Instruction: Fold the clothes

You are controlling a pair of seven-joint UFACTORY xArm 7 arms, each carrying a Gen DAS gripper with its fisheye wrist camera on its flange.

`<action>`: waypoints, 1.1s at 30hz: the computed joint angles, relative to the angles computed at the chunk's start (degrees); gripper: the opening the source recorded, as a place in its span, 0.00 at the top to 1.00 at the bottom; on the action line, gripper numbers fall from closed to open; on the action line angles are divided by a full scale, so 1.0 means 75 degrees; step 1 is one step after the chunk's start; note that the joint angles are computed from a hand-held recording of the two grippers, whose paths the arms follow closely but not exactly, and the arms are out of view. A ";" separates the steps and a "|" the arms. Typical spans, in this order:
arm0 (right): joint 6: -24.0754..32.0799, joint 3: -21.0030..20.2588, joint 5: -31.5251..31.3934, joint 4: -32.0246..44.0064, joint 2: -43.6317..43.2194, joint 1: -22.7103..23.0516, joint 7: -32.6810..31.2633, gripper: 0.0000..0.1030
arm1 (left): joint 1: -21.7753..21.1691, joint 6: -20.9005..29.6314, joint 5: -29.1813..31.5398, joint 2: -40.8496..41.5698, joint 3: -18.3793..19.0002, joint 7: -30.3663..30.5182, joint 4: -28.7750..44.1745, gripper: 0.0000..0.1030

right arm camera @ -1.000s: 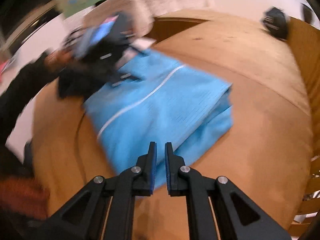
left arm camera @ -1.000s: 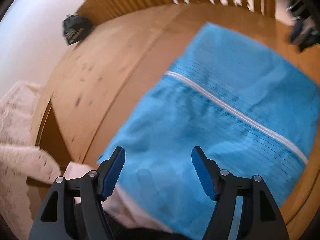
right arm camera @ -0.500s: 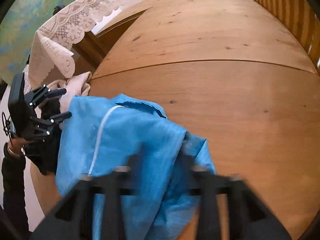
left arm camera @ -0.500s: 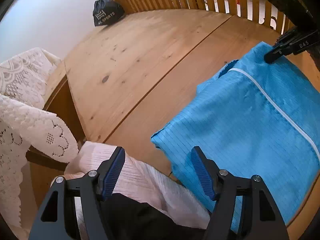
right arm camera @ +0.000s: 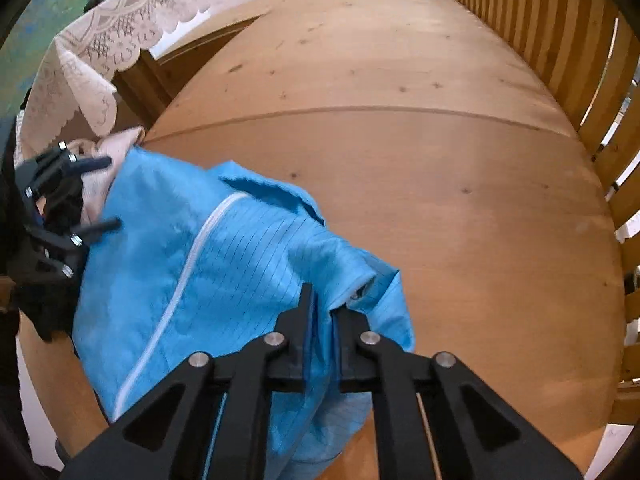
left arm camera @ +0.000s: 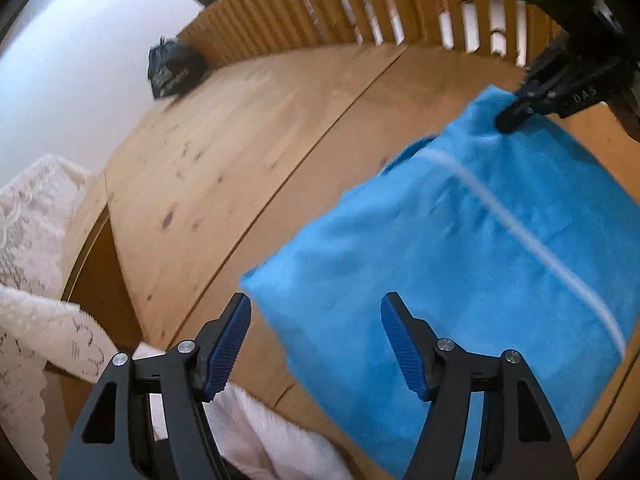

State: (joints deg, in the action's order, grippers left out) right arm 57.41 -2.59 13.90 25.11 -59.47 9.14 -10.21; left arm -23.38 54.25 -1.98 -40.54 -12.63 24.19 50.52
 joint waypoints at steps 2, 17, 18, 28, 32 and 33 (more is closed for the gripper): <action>0.0036 0.0201 -0.0258 0.0115 -0.0339 -0.0021 -0.0091 0.79 | -0.0194 -0.0097 -0.0174 0.0040 0.0035 0.0145 0.0133 0.36; 0.0026 0.0569 -0.0403 -0.0456 0.0055 0.0497 0.0905 0.74 | -0.0104 0.0057 -0.0125 0.1240 0.0049 -0.0171 0.0307 0.35; 0.0085 0.0475 -0.0349 -0.0480 -0.0067 0.0469 0.0936 0.74 | -0.0091 0.0088 -0.0102 0.1182 0.0071 -0.0138 0.0346 0.35; 0.1126 -0.0552 -0.0481 -0.0344 -0.0934 -0.0539 0.0782 0.46 | 0.0344 0.1555 -0.1470 0.1641 0.1045 -0.0226 0.1383 0.29; 0.1458 -0.1018 0.0146 -0.0266 -0.0506 -0.0845 0.0886 0.46 | 0.0620 0.2067 -0.2228 0.1956 0.1240 -0.0694 0.1660 0.28; 0.1547 -0.1134 0.0309 -0.0260 -0.0419 -0.0927 0.0912 0.46 | 0.0686 0.2194 -0.2219 0.1959 0.1198 -0.0791 0.1672 0.28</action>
State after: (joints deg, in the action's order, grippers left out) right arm 69.01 -11.09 16.22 23.16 -62.61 2.19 -3.37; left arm -18.24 70.70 -18.62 -25.85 -3.64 18.25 63.06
